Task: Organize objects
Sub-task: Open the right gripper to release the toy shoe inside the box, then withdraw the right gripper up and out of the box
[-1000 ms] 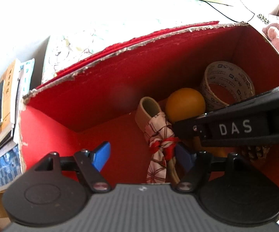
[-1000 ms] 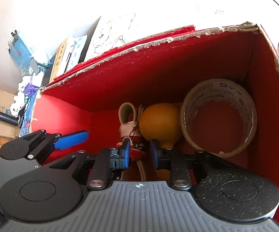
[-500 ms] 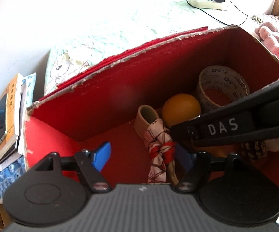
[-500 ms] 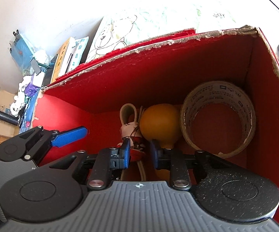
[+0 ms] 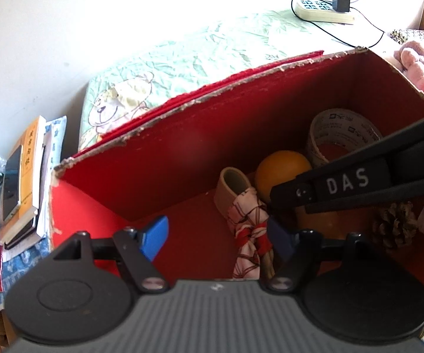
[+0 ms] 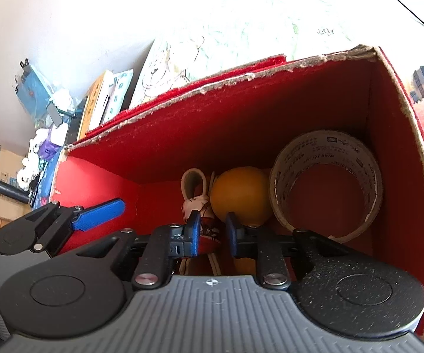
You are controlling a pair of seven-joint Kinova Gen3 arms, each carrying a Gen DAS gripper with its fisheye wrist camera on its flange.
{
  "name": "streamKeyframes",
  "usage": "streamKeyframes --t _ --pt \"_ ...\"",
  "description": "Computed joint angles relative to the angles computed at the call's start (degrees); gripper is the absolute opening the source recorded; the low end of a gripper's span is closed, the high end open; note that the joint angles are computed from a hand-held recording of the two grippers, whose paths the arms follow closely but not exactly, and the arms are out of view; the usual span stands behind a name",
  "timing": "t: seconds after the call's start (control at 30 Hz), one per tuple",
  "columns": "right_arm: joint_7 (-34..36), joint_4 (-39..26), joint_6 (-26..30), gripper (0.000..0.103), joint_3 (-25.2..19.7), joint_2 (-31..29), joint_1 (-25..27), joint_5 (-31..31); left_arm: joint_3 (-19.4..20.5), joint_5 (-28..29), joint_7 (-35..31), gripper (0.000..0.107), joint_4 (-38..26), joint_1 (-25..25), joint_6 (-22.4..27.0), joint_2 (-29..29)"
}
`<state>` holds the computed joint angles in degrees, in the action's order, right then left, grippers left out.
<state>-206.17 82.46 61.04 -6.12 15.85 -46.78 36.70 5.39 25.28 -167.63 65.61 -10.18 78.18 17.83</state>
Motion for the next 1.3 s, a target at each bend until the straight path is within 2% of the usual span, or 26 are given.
streamKeyframes --t 0.3,0.47,0.6,0.67,0.7,0.83,1.03,1.2,1.3 --pt "0.15 -2.90 5.12 0.022 0.52 1.70 -1.91 1.97 -0.26 1.74 -1.19 0.077 3.82 -0.33 -3.44 -1.92" --pt "-0.44 -6.65 11.99 0.024 1.04 3.45 -4.53 3.49 -0.47 3.17 -2.05 0.077 5.11 -0.70 -5.00 -2.54" --pt "-0.16 -9.85 19.63 0.024 1.37 5.18 -7.60 4.82 -0.59 4.16 -1.45 0.079 5.09 -0.93 -5.76 -2.43" --pt "-1.67 -9.57 21.07 0.024 1.37 4.91 -8.95 5.87 -0.58 5.45 -2.85 0.079 6.98 -1.41 -7.80 -3.57" --pt "-2.38 -9.58 21.84 0.024 1.28 4.79 -9.59 6.44 -1.79 6.00 -3.10 0.079 7.39 -0.67 -8.20 -4.11" --pt "-2.43 -11.41 25.32 0.029 0.99 5.58 -11.78 8.94 -1.40 7.66 -0.97 0.086 4.85 -2.92 -3.77 -4.20" --pt "-3.48 -12.40 28.04 0.031 0.70 6.49 -15.26 12.68 -2.74 8.25 0.85 0.087 5.79 -3.50 -3.36 -7.00" --pt "-2.21 -13.46 29.60 0.031 0.73 6.99 -17.38 14.98 -4.42 8.41 0.89 0.089 8.99 -3.83 -5.43 -10.15" --pt "-1.60 -13.28 29.69 0.031 0.52 6.42 -18.22 15.77 -5.34 7.56 3.03 0.089 8.32 -3.85 -4.15 -10.58"
